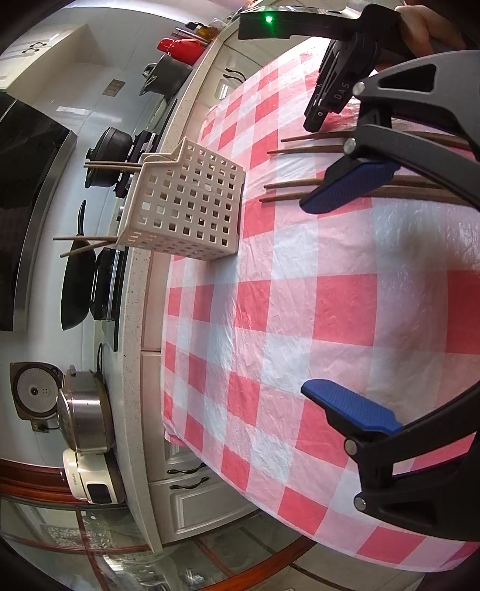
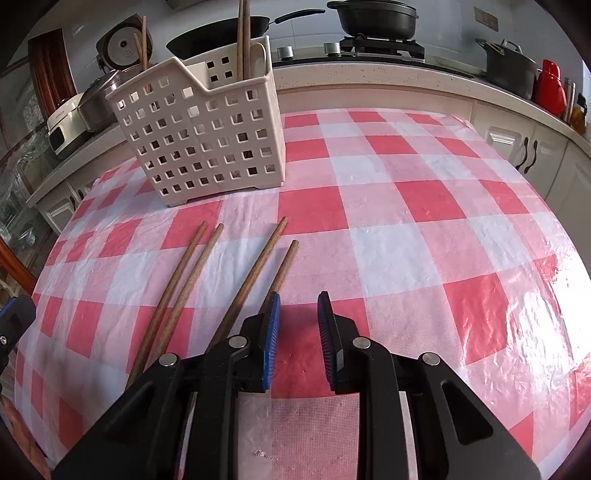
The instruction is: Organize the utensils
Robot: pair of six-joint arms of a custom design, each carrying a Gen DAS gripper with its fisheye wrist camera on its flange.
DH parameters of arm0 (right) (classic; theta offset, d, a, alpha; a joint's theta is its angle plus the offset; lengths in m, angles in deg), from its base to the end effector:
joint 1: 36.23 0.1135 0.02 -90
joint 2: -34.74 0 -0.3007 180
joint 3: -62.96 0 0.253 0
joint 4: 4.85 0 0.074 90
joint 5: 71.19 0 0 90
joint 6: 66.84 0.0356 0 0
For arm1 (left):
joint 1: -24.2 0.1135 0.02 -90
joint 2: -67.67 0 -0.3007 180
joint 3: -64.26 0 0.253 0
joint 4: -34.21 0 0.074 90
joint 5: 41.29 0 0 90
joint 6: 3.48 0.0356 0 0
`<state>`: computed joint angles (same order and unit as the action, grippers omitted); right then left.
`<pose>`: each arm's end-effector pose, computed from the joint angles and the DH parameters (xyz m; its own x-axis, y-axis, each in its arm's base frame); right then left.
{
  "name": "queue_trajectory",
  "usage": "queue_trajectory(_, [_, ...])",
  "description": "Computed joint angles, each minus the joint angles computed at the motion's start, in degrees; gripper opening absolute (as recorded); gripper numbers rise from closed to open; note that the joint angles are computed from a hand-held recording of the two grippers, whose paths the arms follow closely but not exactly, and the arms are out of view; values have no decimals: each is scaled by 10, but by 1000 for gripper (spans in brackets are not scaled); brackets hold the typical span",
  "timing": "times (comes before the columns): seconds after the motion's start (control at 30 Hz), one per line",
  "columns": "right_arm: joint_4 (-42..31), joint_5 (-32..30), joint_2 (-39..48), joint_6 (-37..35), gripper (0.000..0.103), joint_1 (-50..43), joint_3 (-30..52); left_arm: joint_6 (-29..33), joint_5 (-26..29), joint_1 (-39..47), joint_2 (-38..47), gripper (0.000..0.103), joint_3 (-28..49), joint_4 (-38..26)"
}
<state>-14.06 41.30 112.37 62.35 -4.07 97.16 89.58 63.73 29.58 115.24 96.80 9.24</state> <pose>0.1801 0.0972 0.1483 -0.7081 0.2444 -0.6624 0.1963 0.9693 0.1478 0.1447 0.0044 0.2002 -0.6333 -0.0079 -0.7738 0.1411 0.9820 -0.1255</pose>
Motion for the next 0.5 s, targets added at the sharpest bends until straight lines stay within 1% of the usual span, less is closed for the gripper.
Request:
queue_trajectory(0.1, [-4,0,5,4,22,2,5,4,12,15,8,88,-1,1])
queue_trajectory(0.2, [-24,31,24,6,22,21,22,7,17,20,15,88,-3,3])
queue_trajectory(0.37, [-48,52,42,6,23,29,40,10,13,16,9,88,-6,-1])
queue_trajectory(0.43, [-49,53,43,2,26,23,41,10,13,16,7,88,-6,-5])
queue_trajectory(0.5, [-58,54,42,-3,27,18,43,9,9,13,5,88,-6,-7])
